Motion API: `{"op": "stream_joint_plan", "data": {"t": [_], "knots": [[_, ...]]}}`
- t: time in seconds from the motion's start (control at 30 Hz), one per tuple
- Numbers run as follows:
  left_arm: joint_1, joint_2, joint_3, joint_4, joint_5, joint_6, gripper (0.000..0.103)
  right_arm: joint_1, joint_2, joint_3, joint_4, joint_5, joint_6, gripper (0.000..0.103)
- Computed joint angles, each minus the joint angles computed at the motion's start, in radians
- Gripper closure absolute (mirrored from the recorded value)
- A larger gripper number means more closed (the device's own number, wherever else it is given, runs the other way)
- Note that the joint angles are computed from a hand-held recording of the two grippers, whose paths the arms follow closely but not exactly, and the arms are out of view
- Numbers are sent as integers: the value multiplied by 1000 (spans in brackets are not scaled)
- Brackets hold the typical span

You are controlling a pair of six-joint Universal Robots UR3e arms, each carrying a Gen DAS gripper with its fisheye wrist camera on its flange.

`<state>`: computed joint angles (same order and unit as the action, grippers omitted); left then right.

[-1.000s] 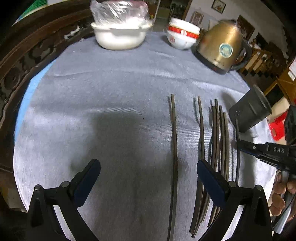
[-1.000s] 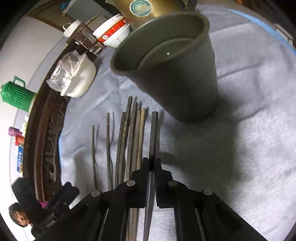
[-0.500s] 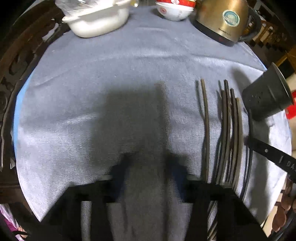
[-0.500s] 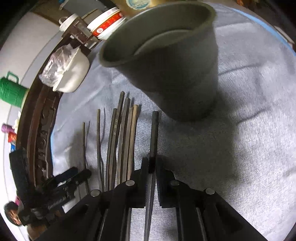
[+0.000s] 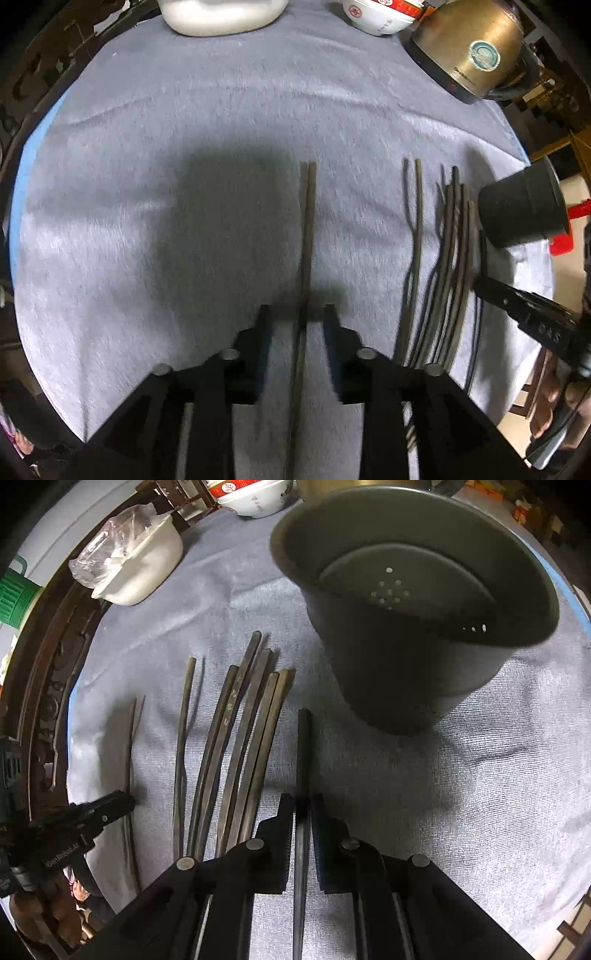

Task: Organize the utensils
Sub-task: 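Close the left tool on another chopstick while the right tool holds its chopstick, then lift both held chopsticks upright and carry them over the grey perforated cup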

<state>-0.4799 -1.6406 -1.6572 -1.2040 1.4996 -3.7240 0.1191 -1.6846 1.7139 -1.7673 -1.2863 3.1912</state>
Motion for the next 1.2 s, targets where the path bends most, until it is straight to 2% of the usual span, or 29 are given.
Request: {"op": "stream_joint_plan", "data": {"t": [0.17, 0.2, 0.23, 0.37, 0.5, 0.63, 0.8, 0.87, 0.9, 0.93, 1.07, 1.17, 1.2], "knots": [[2, -64, 94, -60, 11, 45, 72, 49, 80, -87, 15, -55, -14, 92], [11, -94, 132, -74, 13, 59, 89, 72, 102, -113, 19, -74, -14, 92], [20, -99, 135, -79, -2, 75, 98, 87, 113, -129, 24, -91, -21, 93], [84, -38, 35, -25, -97, 99, 98, 133, 132, -150, 28, -113, -8, 96], [98, 44, -82, 9, -128, 84, 98, 170, 107, -111, 13, -127, 8, 96], [122, 2, -64, -3, -152, 74, 98, 207, 152, -153, 32, -160, 10, 95], [151, -40, -31, -11, -176, 121, 98, 244, 203, -234, 94, -176, 3, 95], [177, -2, -78, 15, -184, 144, 98, 254, 205, -231, 78, -182, 26, 96], [195, 54, -114, 16, -184, 160, 98, 252, 177, -194, 42, -174, 47, 96], [200, 106, -169, 71, -181, 162, 98, 225, 131, -163, 39, -156, 38, 96], [217, 351, -356, 263, -171, 125, 98, 136, -194, 74, -101, -71, 92, 96], [166, 481, -440, 440, -88, 62, 98, 56, -424, 174, -176, -43, 137, 96], [122, 498, -458, 521, -22, 24, 98, 33, -491, 207, -219, -40, 158, 96]]}}
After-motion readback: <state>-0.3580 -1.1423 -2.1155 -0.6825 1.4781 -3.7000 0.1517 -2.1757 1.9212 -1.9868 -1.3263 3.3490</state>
